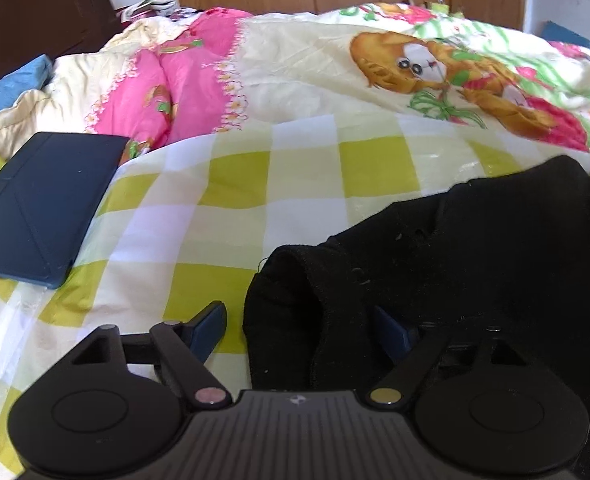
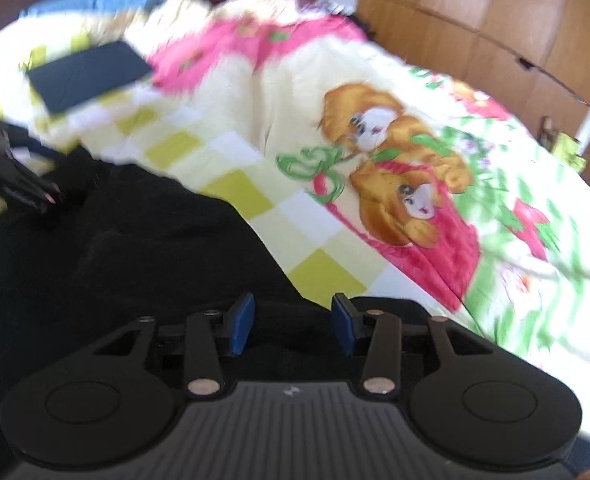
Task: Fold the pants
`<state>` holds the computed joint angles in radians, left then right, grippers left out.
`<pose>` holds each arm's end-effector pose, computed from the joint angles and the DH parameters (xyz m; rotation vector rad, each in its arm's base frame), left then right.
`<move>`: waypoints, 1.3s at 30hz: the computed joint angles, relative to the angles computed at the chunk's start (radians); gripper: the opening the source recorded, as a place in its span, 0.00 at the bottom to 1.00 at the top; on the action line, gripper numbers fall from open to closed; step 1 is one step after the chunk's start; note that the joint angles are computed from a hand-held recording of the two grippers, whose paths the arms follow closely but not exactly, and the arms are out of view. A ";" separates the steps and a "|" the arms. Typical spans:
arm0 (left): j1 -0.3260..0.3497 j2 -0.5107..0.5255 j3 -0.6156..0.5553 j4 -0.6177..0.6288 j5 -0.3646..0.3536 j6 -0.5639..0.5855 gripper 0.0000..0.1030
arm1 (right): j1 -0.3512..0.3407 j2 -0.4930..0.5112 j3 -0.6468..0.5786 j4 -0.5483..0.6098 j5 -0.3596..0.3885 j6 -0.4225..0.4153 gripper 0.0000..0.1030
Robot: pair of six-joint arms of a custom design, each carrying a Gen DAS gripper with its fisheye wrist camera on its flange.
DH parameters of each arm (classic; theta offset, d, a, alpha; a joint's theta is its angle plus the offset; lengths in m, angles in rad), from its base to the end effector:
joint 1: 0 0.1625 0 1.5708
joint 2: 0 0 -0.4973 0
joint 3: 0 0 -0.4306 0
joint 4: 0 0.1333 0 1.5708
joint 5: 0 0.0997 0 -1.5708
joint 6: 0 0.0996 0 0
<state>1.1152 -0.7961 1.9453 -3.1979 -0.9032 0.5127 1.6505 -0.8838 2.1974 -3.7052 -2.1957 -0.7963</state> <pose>-0.1103 -0.6682 0.1014 0.9405 2.2253 -0.5624 0.1187 -0.5443 0.1484 0.6561 -2.1335 0.6503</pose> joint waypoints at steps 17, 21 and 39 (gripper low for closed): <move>0.032 0.006 -0.057 0.111 -0.044 -0.082 1.00 | -0.052 0.023 -0.159 0.326 0.027 0.142 0.47; 0.022 0.010 -0.039 0.066 -0.037 -0.070 0.97 | -0.046 0.011 -0.118 0.304 0.062 0.151 0.10; -0.017 -0.441 0.426 -0.088 -0.377 -0.169 0.27 | 0.186 -0.318 0.330 0.310 0.240 0.186 0.01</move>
<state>1.0986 -1.2371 2.3715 -3.2859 -1.2799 0.3438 1.8366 -1.2015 2.5270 -3.3957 -1.9552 -0.6106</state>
